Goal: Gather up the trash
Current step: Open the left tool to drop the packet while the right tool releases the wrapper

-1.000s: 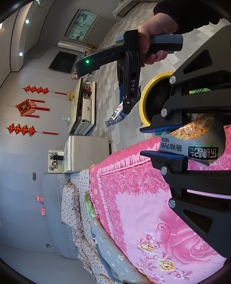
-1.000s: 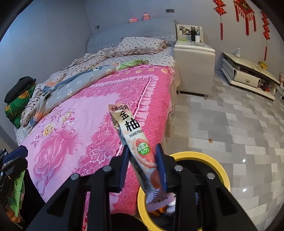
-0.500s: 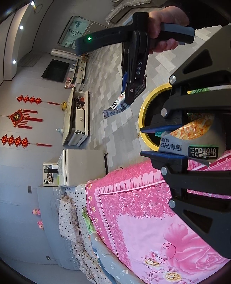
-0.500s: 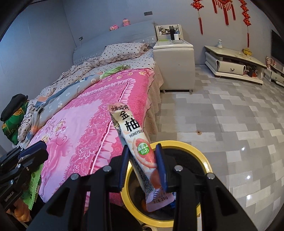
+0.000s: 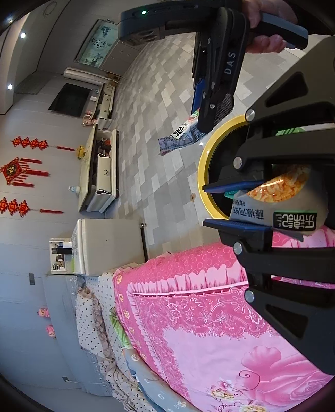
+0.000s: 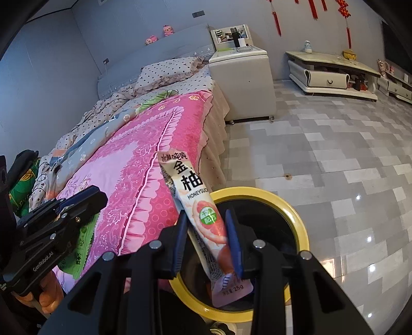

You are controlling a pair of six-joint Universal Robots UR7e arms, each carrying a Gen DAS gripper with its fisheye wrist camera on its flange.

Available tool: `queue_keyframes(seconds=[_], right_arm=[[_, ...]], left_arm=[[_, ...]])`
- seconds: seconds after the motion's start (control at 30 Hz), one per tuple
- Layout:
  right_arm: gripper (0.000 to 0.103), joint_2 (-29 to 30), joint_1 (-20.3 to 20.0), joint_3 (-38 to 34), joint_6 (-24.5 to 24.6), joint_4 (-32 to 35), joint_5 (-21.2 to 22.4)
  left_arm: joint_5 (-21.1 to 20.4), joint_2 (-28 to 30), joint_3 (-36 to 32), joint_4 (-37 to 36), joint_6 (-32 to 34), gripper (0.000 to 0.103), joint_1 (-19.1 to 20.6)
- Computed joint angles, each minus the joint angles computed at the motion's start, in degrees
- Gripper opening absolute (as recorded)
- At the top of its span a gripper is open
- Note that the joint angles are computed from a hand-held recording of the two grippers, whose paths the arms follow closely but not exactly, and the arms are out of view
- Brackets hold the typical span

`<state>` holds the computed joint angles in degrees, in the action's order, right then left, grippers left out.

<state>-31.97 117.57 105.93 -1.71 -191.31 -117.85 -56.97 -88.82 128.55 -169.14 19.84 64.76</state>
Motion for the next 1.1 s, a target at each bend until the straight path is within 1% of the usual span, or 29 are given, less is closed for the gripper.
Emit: queue_keyframes(seconds=[0.23, 0.4, 0.57, 0.67, 0.77, 0.83, 0.87, 0.9, 1.0, 1.1], right_arm=[[0.029, 0.2, -2.9, 0.9, 3.3, -0.6, 1.7], [0.029, 0.7, -5.1, 1.2, 6.3, -1.2, 3.5], [0.029, 1.4, -6.4, 1.0, 8.7, -1.2, 4.2], [0.029, 1.5, -7.1, 1.1, 9.5, -1.5, 5.0], [0.03, 1.5, -7.1, 1.2, 10.1, -2.3, 4.7], [0.031, 1.4, -6.7, 1.1, 10.4, -2.4, 3.5], [0.036, 1.5, -6.6, 1.1, 10.5, -2.5, 3.1], [0.045, 1.4, -6.5, 1.2, 11.0, -2.7, 2.6], [0.047, 1.2, -6.6, 1.4, 11.8, -2.9, 2.3], [0.047, 1.3, -6.3, 1.4, 12.1, -2.8, 1.3]], left_arm=[[-1.5, 4.9, -2.9, 1.7, -1.0, 0.02, 3.4], [-4.2, 8.1, -5.6, 5.6, -2.6, 0.02, 6.4], [-4.6, 9.9, -6.3, 6.3, -3.6, 0.021, 7.7], [-5.6, 10.2, -6.9, 7.3, -4.1, 0.026, 8.2], [-5.9, 9.9, -6.9, 6.7, -4.0, 0.029, 8.3], [-6.2, 9.3, -6.8, 7.1, -4.3, 0.033, 8.2], [-6.2, 9.0, -6.7, 7.0, -4.5, 0.039, 8.1], [-6.2, 8.8, -6.6, 6.9, -4.6, 0.043, 8.1], [-6.7, 7.8, -6.3, 6.8, -4.8, 0.047, 8.2], [-7.0, 6.9, -6.3, 6.9, -5.0, 0.047, 8.4]])
